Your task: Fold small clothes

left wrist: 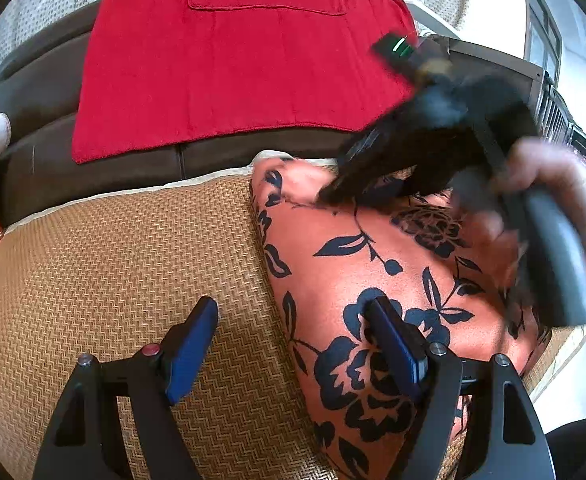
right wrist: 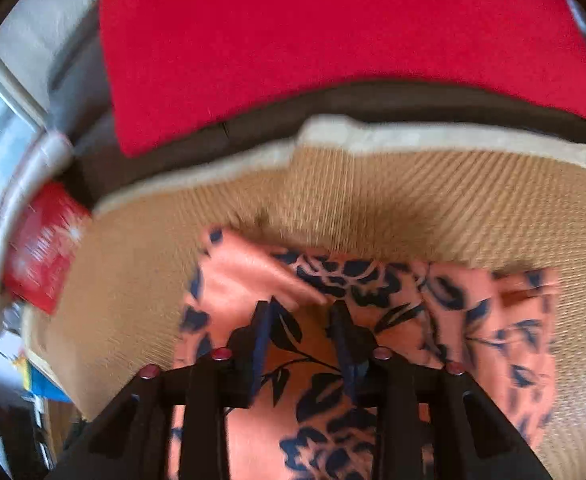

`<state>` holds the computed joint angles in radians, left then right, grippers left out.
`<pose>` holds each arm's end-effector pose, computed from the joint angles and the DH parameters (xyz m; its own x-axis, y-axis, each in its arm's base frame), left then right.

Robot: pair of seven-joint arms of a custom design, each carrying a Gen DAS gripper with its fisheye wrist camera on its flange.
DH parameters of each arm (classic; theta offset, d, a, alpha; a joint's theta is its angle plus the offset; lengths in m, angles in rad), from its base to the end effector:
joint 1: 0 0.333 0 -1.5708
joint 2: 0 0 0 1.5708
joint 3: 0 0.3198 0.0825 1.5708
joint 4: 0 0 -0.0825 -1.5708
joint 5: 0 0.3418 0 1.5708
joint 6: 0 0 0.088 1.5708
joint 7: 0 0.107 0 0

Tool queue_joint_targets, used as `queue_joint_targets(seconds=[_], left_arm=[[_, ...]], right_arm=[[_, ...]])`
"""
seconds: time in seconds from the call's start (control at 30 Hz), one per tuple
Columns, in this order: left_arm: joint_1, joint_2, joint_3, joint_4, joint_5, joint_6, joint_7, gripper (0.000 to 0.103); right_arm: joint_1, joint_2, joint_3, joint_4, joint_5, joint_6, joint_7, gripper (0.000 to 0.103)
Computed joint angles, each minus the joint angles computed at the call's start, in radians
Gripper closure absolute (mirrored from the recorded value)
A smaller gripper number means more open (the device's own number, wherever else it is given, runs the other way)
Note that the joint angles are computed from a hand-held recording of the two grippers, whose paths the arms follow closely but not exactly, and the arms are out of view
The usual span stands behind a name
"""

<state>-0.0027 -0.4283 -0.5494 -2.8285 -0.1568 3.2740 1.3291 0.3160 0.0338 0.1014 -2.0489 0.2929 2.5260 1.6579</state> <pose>0.3262 -0.1913 0.4393 -0.2251 -0.9724 0.0621 -0.6594 0.1051 -0.7444 0.5104 0.2225 0.4951 0.1786 -0.9406 -0.2887 -0.9253 -0.0609 -0.3743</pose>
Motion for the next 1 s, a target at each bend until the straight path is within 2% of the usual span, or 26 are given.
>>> queue_joint_targets(seconds=[0.03, 0.1, 0.2, 0.33, 0.37, 0.47, 0.53, 0.6, 0.67, 0.73, 0.8, 0.83, 0.93, 1.0], left_arm=[[0.010, 0.000, -0.009, 0.002, 0.001, -0.002, -0.002, 0.024], [-0.010, 0.008, 0.012, 0.001, 0.000, 0.004, 0.001, 0.024], [0.002, 0.004, -0.003, 0.001, -0.001, 0.004, 0.000, 0.024], [-0.023, 0.000, 0.021, -0.001, -0.009, 0.006, -0.005, 0.024], [-0.043, 0.004, 0.042, -0.002, -0.014, 0.011, -0.006, 0.024], [-0.084, -0.004, 0.087, -0.020, -0.046, 0.049, -0.022, 0.024], [-0.091, -0.015, 0.093, -0.036, -0.076, 0.089, -0.037, 0.022], [-0.046, -0.024, 0.040, -0.038, -0.105, 0.095, -0.043, 0.018], [0.015, -0.032, -0.029, -0.025, -0.117, 0.055, -0.044, 0.018], [0.061, -0.024, -0.080, -0.009, -0.098, 0.016, -0.049, 0.017], [0.129, -0.025, -0.155, 0.013, -0.053, -0.047, -0.061, 0.016], [0.173, -0.041, -0.203, 0.011, -0.035, -0.045, -0.084, 0.016], [0.206, -0.058, -0.234, 0.009, 0.009, -0.044, -0.117, 0.015], [0.198, -0.047, -0.220, 0.009, 0.027, -0.046, -0.141, 0.015]], right_arm=[[0.003, 0.021, 0.004, 0.002, 0.000, 0.004, -0.008, 0.051], [0.006, 0.000, 0.011, -0.042, 0.033, 0.066, -0.038, 0.049], [0.005, -0.062, 0.003, -0.096, 0.106, 0.075, -0.064, 0.049], [0.021, -0.220, -0.037, -0.227, 0.147, 0.098, -0.086, 0.049], [0.027, -0.276, -0.038, -0.283, 0.134, 0.122, -0.070, 0.049], [0.033, -0.419, -0.059, -0.388, 0.068, 0.124, -0.020, 0.048], [0.046, -0.512, -0.075, -0.472, 0.051, 0.143, 0.011, 0.048], [0.044, -0.603, -0.076, -0.545, 0.020, 0.129, 0.078, 0.049], [0.052, -0.653, -0.076, -0.596, -0.015, 0.098, 0.124, 0.049], [0.061, -0.666, -0.082, -0.632, -0.044, 0.085, 0.166, 0.049], [0.079, -0.703, -0.103, -0.670, -0.048, 0.078, 0.205, 0.049], [0.087, -0.718, -0.112, -0.684, -0.051, 0.080, 0.219, 0.049], [0.095, -0.739, -0.110, -0.734, -0.081, 0.107, 0.261, 0.050], [0.111, -0.750, -0.124, -0.753, -0.089, 0.130, 0.276, 0.050]])
